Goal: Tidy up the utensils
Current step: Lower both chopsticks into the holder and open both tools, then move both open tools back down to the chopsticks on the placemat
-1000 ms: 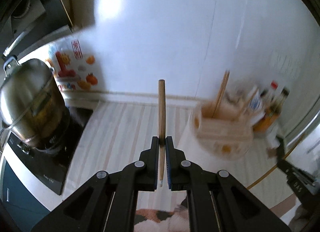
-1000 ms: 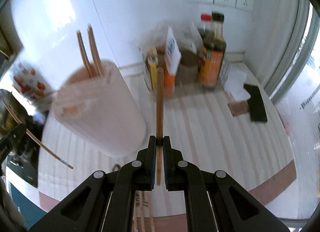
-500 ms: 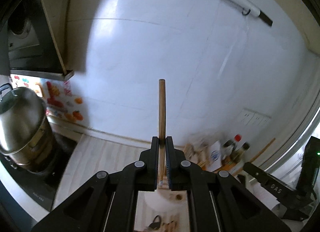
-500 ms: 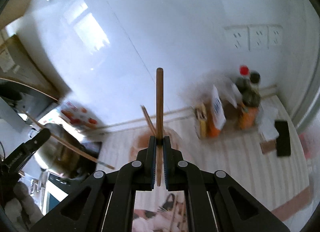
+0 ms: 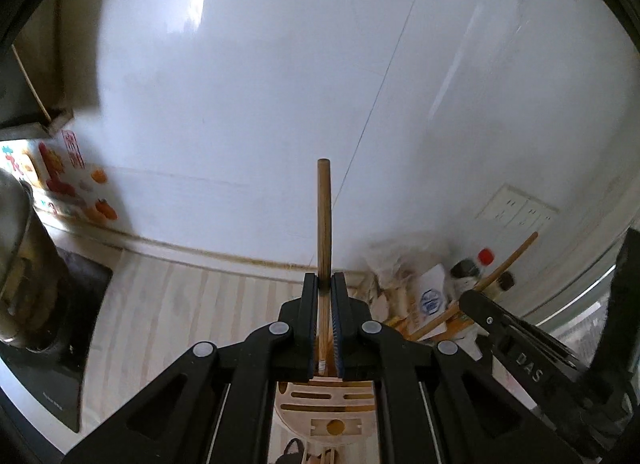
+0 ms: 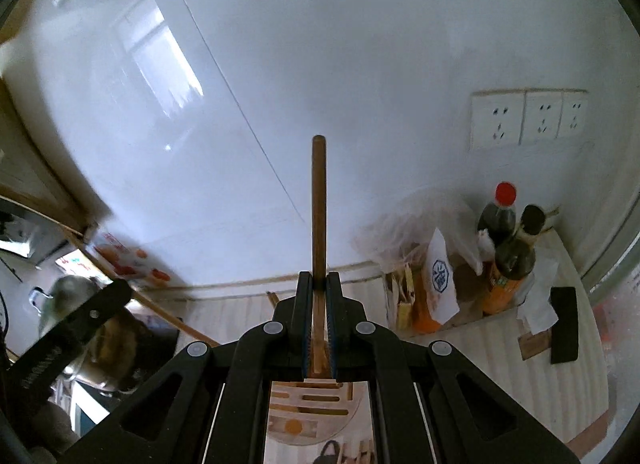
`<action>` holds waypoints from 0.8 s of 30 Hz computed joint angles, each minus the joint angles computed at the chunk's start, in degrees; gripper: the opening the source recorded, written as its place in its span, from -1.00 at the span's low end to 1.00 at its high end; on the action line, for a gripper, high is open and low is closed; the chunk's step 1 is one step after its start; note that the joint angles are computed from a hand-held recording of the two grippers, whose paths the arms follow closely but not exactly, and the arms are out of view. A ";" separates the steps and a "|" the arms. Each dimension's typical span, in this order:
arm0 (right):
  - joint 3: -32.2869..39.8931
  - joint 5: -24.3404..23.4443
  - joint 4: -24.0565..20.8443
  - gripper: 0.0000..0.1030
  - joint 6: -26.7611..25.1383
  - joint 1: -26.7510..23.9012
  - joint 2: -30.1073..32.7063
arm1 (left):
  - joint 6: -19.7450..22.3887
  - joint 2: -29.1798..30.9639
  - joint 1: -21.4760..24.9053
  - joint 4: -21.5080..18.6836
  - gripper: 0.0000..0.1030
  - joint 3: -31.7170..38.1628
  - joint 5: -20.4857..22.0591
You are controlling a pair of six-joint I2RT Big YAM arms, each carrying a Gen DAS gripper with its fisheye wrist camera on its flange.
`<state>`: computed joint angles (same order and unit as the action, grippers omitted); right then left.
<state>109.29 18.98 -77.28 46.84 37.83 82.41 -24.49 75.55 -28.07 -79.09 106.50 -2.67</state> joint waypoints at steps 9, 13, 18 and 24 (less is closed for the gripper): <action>-4.59 -7.18 1.29 -0.86 0.04 -2.22 1.10 | 0.34 0.70 0.95 -0.36 -0.89 -2.94 4.30; -6.77 -10.95 2.50 -0.82 1.27 -2.98 0.16 | 1.91 -0.27 -0.33 -2.03 -0.42 -2.02 0.06; -7.92 -7.55 2.47 -0.30 2.55 -1.83 -2.53 | 3.17 -3.98 -0.54 -2.20 0.46 -4.00 -6.89; -10.02 -1.69 0.00 -0.11 5.85 0.80 -6.66 | 3.68 -8.60 0.10 -2.41 0.99 -9.73 -9.24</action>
